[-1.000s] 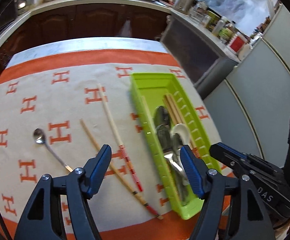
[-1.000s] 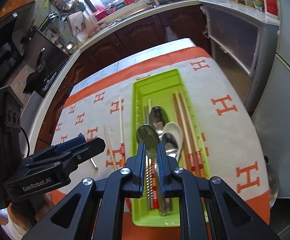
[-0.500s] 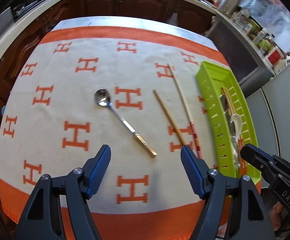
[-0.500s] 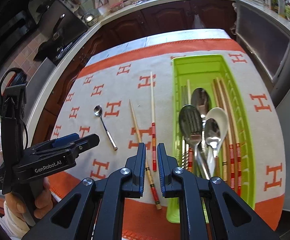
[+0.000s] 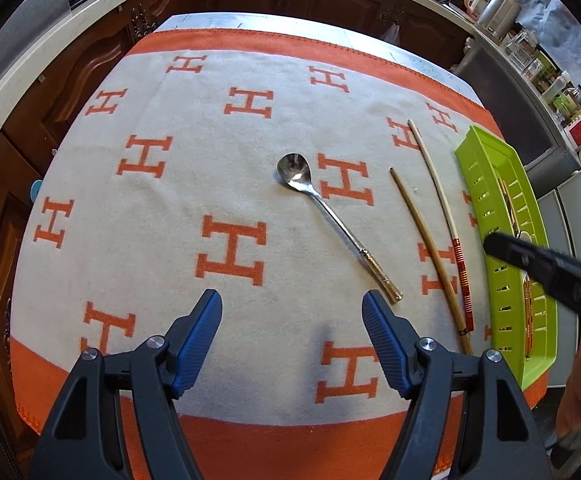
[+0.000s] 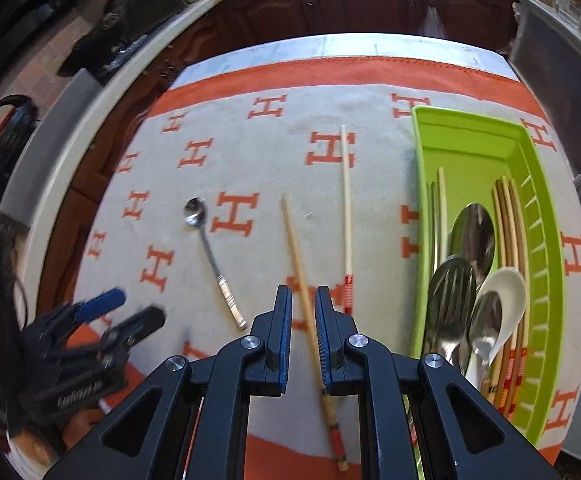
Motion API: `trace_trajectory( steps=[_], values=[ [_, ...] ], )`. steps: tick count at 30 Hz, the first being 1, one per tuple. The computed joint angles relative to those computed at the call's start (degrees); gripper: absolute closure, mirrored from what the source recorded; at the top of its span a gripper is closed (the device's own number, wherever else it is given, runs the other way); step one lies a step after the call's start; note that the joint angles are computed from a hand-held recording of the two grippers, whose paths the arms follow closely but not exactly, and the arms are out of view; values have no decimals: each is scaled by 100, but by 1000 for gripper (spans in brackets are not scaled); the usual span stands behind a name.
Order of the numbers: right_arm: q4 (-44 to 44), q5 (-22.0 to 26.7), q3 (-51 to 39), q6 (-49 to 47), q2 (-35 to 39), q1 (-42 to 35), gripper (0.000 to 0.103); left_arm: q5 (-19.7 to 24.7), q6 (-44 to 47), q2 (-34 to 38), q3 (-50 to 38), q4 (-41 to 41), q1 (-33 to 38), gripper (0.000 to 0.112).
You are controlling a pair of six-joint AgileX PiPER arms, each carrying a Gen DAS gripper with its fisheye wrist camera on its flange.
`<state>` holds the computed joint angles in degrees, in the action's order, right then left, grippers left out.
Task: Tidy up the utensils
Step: 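Move the open right tool toward the wooden chopsticks on the cloth, then grasp the red-banded wooden chopstick with the right tool, then carry the red-banded chopstick into the green tray and open the right tool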
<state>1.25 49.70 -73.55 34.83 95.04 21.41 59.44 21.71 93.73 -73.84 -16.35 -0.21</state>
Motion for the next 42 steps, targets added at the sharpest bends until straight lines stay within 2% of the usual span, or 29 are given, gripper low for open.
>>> trace_trajectory(
  steps=[5,11,21,22,27,33,38,42],
  values=[
    [-43,625,-1092,-101,1037,-276,91,46,56,27,13,-83,-49,41],
    [-383,1185,-1948,106,1952,-309,91,79,124,26,66,-129,-57,41],
    [-205,1395,-2322,-220,2329,-441,91,144,102,141,35,-159,-158,41],
    [-174,1341,-2286,-304,2312,-460,95,164,94,146,35,-163,-187,41],
    [-1,902,-1687,-412,1885,-469,98,273,58,120,9,-183,-304,41],
    [556,172,-588,-604,764,-643,98,505,-34,161,-186,-319,-487,41],
    [886,64,230,-879,-456,-1098,98,697,-216,257,-476,-473,-853,42],
    [830,244,714,-987,-1291,-1557,98,724,-449,370,-667,-404,-1236,42]
  ],
)
